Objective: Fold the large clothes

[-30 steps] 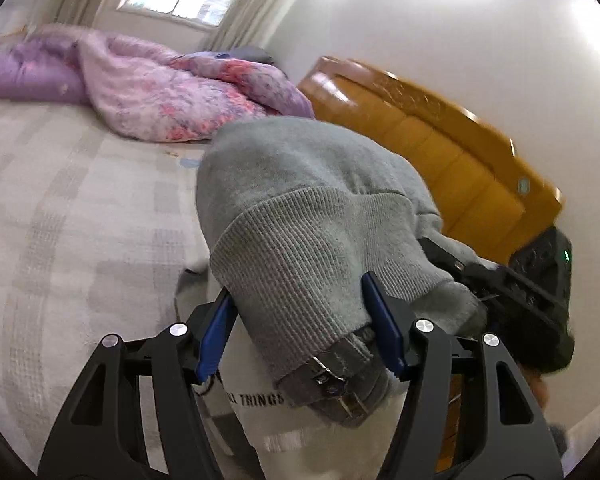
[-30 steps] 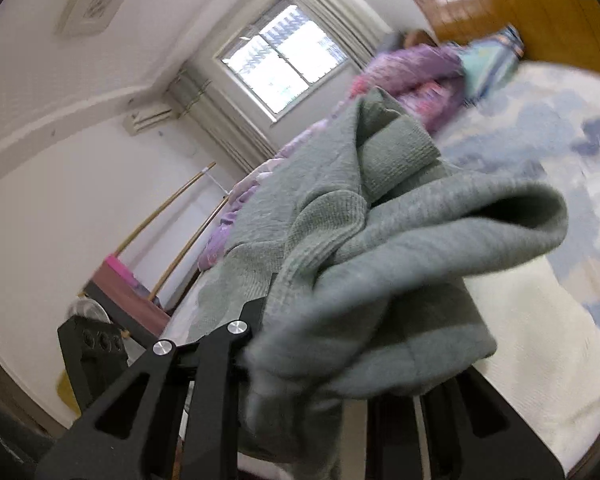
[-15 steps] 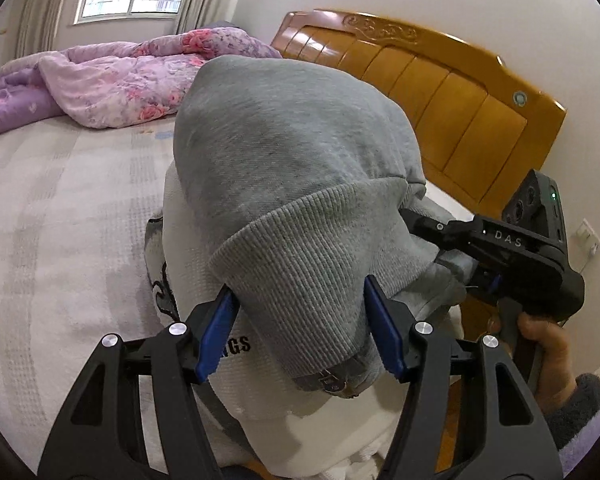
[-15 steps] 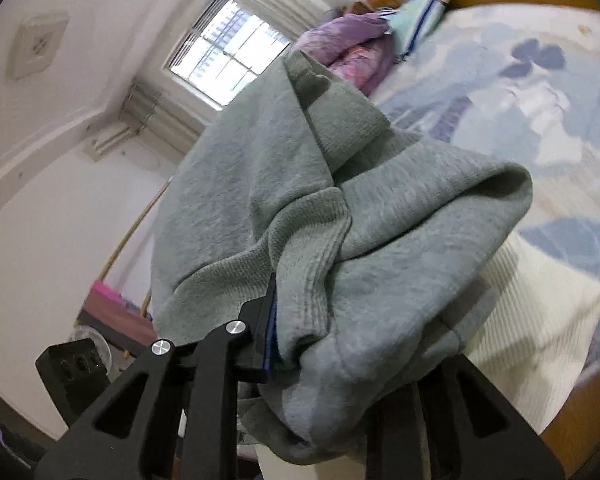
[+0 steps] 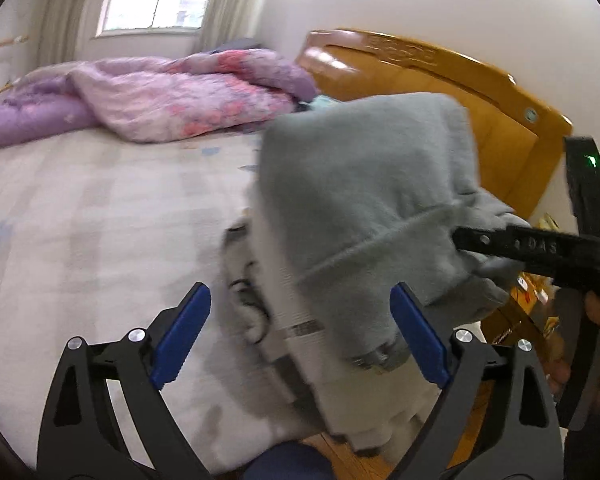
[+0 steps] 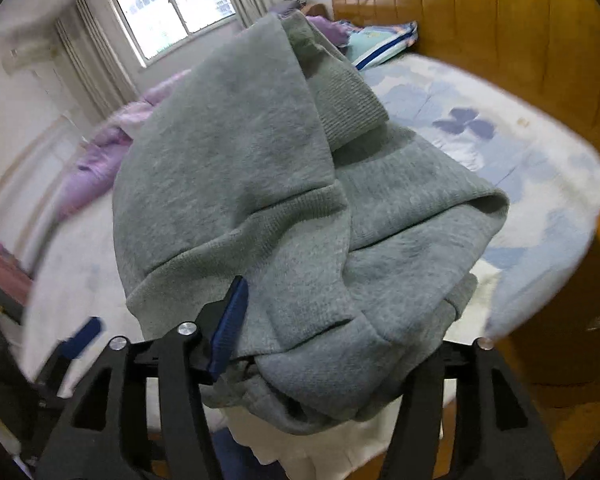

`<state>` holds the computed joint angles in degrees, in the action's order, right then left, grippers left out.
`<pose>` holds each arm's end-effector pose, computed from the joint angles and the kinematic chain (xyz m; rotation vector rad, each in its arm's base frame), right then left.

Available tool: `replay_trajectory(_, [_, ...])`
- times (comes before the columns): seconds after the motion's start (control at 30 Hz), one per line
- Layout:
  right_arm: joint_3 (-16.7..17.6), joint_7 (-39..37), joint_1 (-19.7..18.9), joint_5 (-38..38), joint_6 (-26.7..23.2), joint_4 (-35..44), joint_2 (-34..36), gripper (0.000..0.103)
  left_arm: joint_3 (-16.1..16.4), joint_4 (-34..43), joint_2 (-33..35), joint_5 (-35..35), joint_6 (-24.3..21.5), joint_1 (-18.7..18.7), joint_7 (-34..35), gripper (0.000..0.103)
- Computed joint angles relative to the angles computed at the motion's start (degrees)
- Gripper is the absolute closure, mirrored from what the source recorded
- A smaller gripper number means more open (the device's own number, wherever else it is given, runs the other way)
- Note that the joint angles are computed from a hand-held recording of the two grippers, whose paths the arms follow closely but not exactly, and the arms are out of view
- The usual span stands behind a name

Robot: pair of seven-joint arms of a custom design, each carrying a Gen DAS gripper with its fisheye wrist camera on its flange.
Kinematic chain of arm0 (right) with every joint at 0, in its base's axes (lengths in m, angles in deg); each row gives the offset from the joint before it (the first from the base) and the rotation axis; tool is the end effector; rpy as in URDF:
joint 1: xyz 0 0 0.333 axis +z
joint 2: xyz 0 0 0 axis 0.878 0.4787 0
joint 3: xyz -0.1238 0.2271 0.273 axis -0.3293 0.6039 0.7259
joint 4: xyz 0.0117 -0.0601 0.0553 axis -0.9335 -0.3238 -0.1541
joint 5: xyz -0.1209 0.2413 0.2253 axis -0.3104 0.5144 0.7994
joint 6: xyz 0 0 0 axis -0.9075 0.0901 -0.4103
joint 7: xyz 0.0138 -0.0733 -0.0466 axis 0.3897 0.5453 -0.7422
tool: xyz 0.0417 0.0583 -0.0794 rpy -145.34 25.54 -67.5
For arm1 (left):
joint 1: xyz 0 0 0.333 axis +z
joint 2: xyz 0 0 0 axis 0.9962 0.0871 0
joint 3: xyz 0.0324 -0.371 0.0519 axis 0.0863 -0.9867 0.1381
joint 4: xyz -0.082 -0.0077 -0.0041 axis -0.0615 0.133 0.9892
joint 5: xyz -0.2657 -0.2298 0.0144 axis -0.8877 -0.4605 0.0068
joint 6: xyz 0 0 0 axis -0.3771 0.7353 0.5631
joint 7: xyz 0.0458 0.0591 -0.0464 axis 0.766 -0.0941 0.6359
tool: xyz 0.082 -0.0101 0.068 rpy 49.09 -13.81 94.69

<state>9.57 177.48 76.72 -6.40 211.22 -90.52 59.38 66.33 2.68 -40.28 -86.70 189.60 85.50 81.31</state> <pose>0.6433 0.1504 0.5709 -1.0769 2.2686 -0.6506 0.7719 -0.1681 0.5168 -1.1294 2.4467 -1.4080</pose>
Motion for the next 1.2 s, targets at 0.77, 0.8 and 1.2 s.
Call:
replay_trajectory(0.77, [4.2, -0.7, 9.6, -7.6, -15.7, 18.3, 6.7, 0.015, 3.5, -4.3, -7.4, 2.5, 5.2, 5.2, -2.8, 0.01])
replay_trajectory(0.8, [3.7, -1.8, 10.4, -7.0, -16.5, 19.9, 7.6, 0.011, 3.4, -4.9, -8.0, 2.0, 5.8, 5.7, -2.4, 0.01])
replay_trajectory(1.2, [0.3, -5.4, 20.4, -7.8, -24.2, 32.5, 12.1, 0.008, 3.7, -11.5, -16.2, -6.7, 8.3, 11.2, 5.3, 0.005])
